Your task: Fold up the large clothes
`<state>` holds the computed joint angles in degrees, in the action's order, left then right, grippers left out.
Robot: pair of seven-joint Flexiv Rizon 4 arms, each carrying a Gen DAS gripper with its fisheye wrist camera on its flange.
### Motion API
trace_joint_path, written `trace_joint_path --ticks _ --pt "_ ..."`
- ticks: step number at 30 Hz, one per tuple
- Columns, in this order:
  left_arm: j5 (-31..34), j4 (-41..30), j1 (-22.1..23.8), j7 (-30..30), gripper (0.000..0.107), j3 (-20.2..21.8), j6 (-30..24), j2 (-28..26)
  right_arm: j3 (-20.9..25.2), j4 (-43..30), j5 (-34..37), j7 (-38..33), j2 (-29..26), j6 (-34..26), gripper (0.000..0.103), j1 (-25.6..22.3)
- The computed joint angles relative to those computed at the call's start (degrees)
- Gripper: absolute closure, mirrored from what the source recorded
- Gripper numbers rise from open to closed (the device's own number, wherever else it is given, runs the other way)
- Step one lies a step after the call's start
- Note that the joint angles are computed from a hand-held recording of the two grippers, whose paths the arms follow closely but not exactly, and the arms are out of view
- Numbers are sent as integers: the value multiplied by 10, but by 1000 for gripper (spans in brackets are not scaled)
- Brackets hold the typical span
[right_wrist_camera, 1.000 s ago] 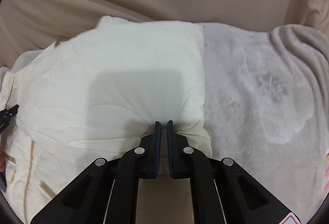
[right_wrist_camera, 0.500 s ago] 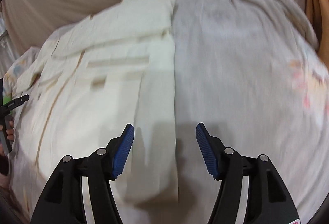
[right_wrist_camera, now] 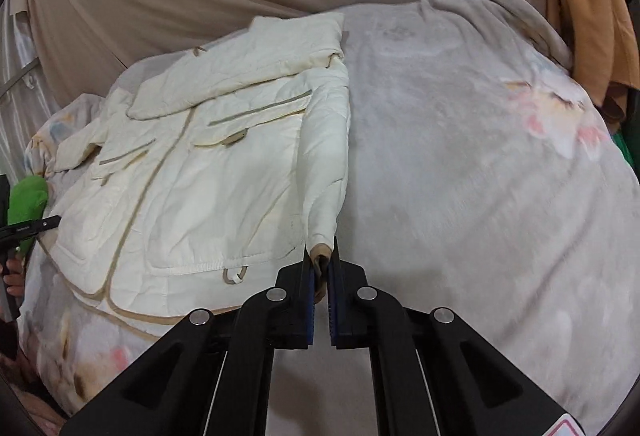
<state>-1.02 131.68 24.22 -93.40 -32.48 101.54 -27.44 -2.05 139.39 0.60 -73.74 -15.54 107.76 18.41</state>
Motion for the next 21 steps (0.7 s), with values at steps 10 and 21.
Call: trace_joint_path --ticks 10,21 --pt "262 -53 64 -246 53 5 33 47 -328 22 76 -47 60 -13 78 312" --pt "-22 -562 -274 15 52 212 -179 -214 -44 -473 -96 40 -229 -177 90 21"
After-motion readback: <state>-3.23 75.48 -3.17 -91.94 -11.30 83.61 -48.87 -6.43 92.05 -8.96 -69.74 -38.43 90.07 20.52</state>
